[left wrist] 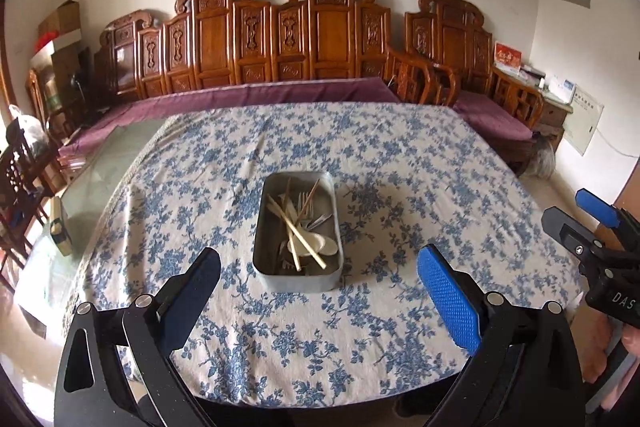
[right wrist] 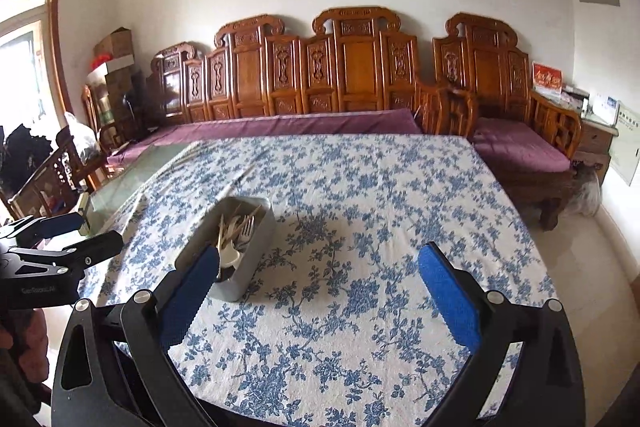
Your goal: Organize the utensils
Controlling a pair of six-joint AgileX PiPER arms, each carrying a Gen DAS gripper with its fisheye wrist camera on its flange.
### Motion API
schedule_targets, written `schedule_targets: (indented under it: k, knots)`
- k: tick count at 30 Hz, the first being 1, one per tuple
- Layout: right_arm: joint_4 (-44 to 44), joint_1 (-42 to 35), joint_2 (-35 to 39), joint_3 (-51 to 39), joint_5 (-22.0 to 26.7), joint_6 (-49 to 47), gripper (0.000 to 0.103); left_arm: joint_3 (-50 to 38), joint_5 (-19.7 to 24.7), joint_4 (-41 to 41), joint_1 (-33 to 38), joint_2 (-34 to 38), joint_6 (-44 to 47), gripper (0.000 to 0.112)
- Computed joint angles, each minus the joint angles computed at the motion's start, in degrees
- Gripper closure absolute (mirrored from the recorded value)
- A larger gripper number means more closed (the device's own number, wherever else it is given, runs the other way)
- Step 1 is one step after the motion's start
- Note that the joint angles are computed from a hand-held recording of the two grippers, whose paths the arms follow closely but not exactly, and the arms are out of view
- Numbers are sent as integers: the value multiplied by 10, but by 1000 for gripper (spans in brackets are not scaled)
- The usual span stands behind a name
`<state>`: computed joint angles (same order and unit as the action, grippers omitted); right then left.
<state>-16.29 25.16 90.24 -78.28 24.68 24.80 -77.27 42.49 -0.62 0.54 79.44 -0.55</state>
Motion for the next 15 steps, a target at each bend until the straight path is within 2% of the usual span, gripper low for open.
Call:
schedule_targets:
  k: [8, 15]
  knots:
    - [-104, 33, -74, 6, 8, 81, 3, -33, 16, 32, -35, -65, -41, 17]
    - [-142, 50, -106, 7, 16, 113, 3, -40, 27, 65, -50, -92, -76, 17]
